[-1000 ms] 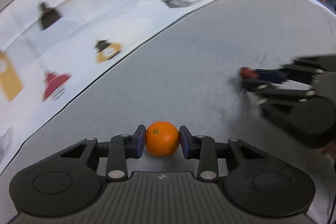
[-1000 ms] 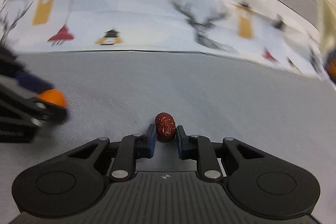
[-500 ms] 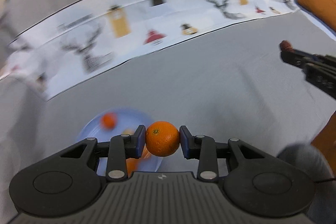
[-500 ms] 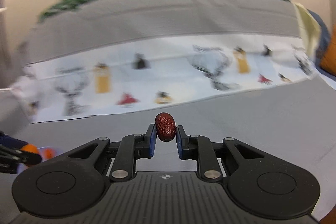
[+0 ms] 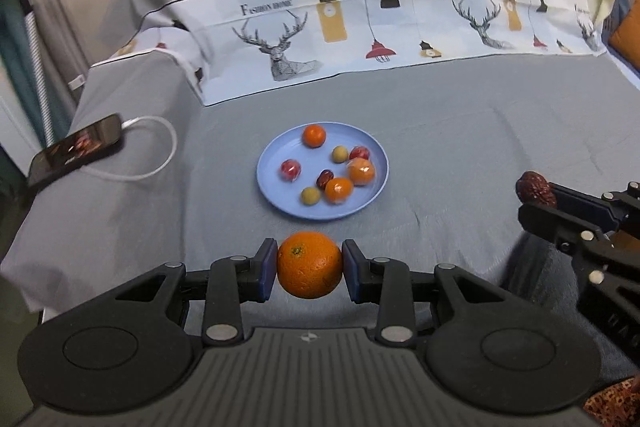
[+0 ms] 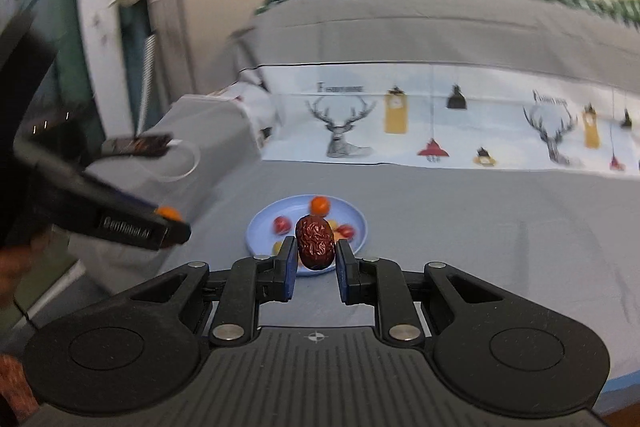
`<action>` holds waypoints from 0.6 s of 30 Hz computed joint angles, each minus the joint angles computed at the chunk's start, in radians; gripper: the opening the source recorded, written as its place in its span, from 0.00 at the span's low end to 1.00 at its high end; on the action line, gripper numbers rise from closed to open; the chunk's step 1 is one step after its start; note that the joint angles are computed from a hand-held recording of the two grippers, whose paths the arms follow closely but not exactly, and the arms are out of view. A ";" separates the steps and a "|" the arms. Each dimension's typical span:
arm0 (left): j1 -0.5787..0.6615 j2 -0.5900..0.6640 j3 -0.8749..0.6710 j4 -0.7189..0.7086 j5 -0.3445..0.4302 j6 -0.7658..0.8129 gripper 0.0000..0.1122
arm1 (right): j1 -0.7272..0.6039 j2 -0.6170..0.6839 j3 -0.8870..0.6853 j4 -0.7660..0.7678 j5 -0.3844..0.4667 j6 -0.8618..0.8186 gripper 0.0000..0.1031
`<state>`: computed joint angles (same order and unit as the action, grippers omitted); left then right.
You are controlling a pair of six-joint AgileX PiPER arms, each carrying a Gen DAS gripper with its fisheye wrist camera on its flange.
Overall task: Organize fruits
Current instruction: 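Carry the mandarin and the date over the blue plate with both tools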
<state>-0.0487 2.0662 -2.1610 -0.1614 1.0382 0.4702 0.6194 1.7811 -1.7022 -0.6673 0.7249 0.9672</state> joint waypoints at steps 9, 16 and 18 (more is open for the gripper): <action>0.073 -0.134 0.193 -0.096 -0.067 0.029 0.34 | 0.097 0.034 -0.103 -0.055 0.113 -0.039 0.20; 0.083 -0.119 0.162 -0.104 -0.040 0.027 0.34 | 0.113 0.046 -0.126 -0.071 0.132 -0.043 0.20; 0.084 -0.114 0.155 -0.102 -0.035 0.024 0.34 | 0.110 0.051 -0.133 -0.061 0.133 -0.053 0.20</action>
<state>0.0353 1.9521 -2.0062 -0.2630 1.0035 0.4939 0.7294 1.8323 -1.8356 -0.7288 0.8581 0.9140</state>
